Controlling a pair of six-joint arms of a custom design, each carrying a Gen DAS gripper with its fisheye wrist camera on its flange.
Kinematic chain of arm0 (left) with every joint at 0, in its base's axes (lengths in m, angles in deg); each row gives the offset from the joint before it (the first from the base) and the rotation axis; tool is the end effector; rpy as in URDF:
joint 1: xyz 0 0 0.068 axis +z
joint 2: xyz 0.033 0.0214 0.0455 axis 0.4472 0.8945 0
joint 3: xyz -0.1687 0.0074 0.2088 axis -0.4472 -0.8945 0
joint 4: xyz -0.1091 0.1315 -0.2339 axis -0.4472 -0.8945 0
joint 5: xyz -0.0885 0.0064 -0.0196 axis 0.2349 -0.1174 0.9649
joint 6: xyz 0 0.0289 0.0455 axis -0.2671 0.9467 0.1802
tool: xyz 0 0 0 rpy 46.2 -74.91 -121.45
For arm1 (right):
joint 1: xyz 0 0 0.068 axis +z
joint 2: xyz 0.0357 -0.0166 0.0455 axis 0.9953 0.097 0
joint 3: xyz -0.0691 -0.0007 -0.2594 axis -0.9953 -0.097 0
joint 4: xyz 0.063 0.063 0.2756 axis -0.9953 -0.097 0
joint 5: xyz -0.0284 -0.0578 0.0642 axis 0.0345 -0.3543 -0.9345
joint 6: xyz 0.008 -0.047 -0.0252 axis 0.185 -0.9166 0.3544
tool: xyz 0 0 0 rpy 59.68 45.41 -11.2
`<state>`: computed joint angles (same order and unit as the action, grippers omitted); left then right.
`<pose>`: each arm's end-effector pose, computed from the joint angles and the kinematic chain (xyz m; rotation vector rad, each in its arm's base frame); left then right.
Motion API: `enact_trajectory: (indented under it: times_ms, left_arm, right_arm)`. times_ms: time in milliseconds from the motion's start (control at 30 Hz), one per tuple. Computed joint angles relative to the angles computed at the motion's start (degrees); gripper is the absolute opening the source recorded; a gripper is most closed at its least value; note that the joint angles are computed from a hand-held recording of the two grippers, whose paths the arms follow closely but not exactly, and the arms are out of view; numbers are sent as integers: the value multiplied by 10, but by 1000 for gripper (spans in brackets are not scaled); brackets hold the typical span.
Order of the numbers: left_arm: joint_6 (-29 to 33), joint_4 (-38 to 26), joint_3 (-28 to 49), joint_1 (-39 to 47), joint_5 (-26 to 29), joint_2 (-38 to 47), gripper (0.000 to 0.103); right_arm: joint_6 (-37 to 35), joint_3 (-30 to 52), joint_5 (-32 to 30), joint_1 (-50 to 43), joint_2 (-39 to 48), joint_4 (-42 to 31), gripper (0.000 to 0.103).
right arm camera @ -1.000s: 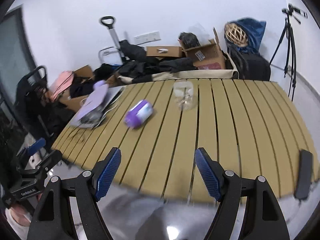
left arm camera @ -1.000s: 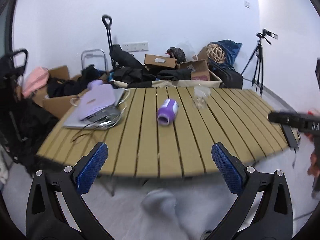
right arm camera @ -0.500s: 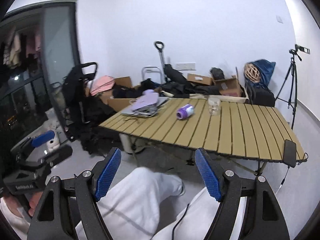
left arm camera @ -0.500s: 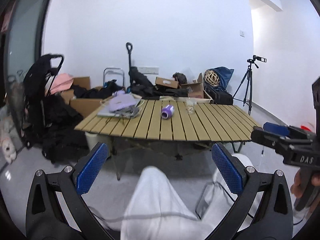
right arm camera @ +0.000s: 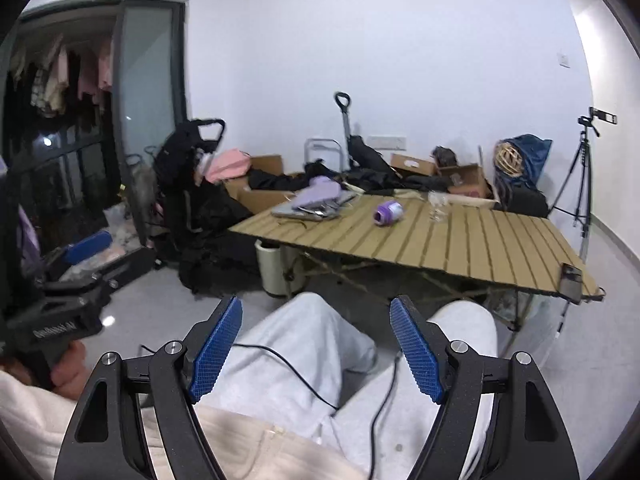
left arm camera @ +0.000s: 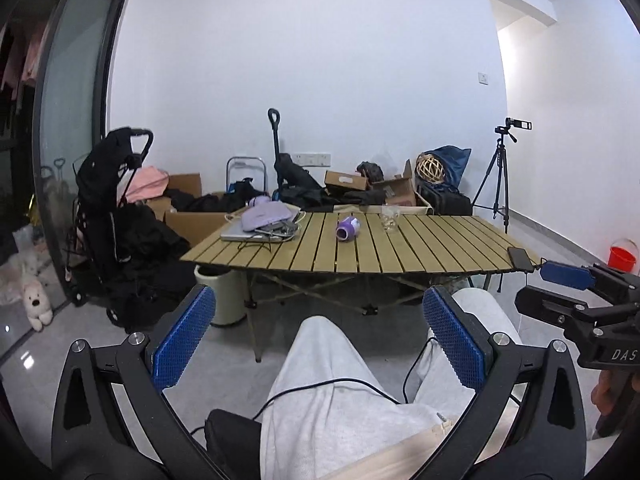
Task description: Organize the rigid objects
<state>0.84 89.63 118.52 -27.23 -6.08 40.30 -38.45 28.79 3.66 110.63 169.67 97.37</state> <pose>0.2115 -0.2409 0.1277 -0.0185 1.8529 0.0389 0.2672 0.1327 0.1494 -0.4021 1.9439 0.3749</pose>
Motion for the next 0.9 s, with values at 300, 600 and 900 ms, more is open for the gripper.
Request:
enact_trajectory:
  times_ms: [300, 600, 900]
  left_arm:
    - [-4, 4, -8, -9, -7, -4, 103]
    - [-3, 5, -10, -10, -8, -7, 103]
    - [-5, 1, -9, -13, -10, -7, 103]
  right_arm:
    - [3, -10, 12, 9, -11, 3, 81]
    - [3, -14, 10, 4, -14, 4, 81]
    - [1, -12, 8, 3, -13, 0, 81]
